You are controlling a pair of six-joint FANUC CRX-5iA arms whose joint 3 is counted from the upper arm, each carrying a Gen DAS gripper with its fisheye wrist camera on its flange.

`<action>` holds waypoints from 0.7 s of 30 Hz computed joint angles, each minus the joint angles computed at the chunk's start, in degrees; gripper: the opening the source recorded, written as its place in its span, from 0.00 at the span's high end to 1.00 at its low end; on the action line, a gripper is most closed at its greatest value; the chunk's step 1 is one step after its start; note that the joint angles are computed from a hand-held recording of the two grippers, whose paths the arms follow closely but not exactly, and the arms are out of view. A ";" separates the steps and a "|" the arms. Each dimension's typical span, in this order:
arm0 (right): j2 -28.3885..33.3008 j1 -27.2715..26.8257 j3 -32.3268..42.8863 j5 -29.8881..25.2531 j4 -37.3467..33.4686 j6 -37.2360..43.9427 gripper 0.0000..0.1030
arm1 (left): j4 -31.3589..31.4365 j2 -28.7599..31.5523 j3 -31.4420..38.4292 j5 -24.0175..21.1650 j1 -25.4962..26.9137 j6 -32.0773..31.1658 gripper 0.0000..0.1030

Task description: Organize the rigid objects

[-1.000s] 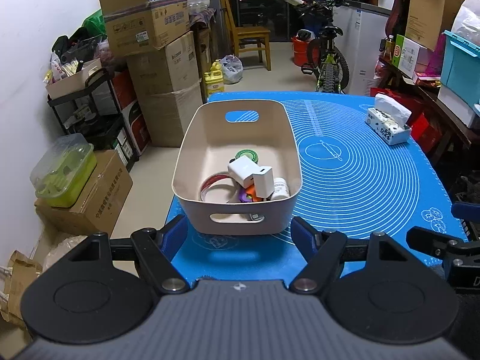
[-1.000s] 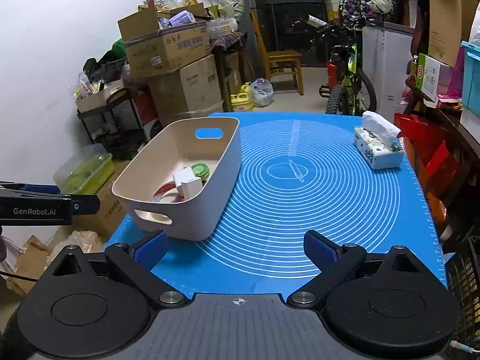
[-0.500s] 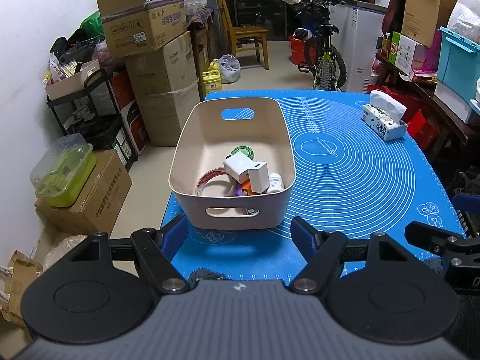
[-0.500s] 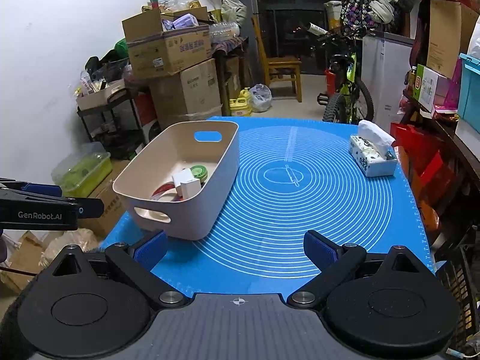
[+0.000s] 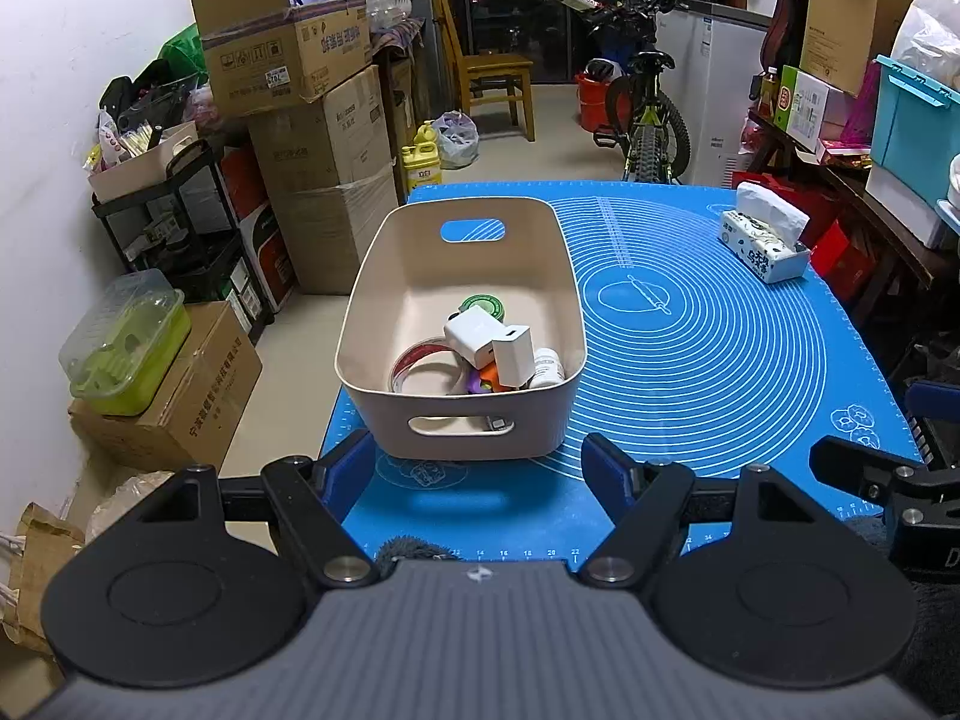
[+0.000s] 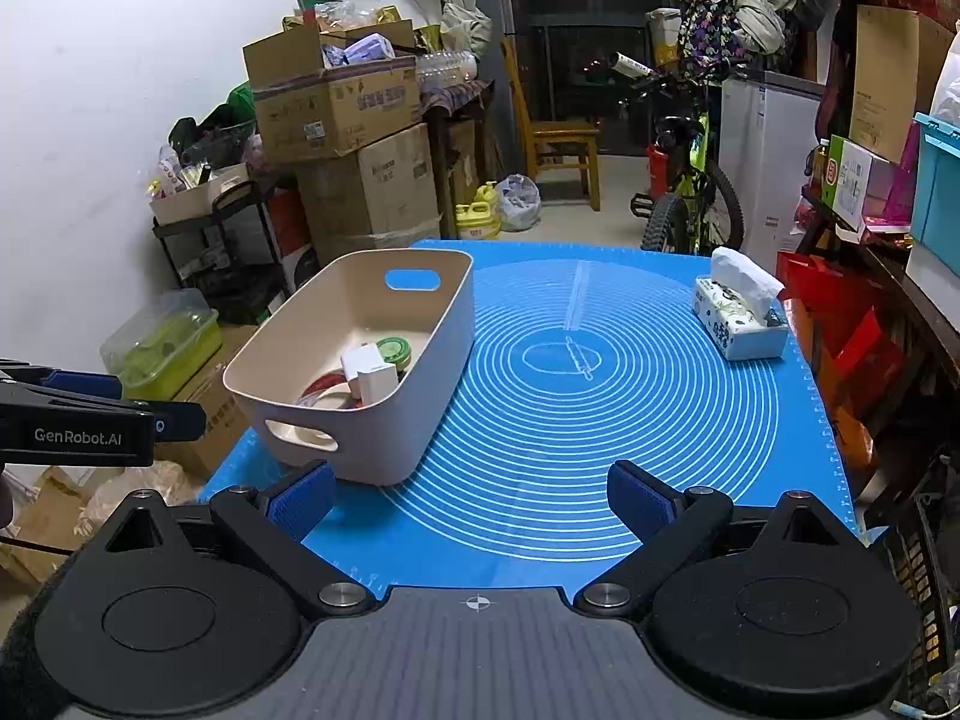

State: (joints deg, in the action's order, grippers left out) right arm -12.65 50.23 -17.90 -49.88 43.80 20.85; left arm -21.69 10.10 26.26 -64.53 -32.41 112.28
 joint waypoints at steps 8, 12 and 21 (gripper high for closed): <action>-0.10 0.19 -0.09 -0.12 0.10 -0.10 0.06 | 0.16 -0.03 -0.06 0.06 -0.02 0.04 0.26; -0.19 0.23 -0.15 -0.10 0.31 -0.09 0.06 | 0.42 0.06 0.13 0.10 -0.10 0.00 0.26; -0.24 0.20 -0.15 -0.09 0.26 0.05 0.06 | 0.50 0.03 0.11 0.06 -0.08 -0.13 0.26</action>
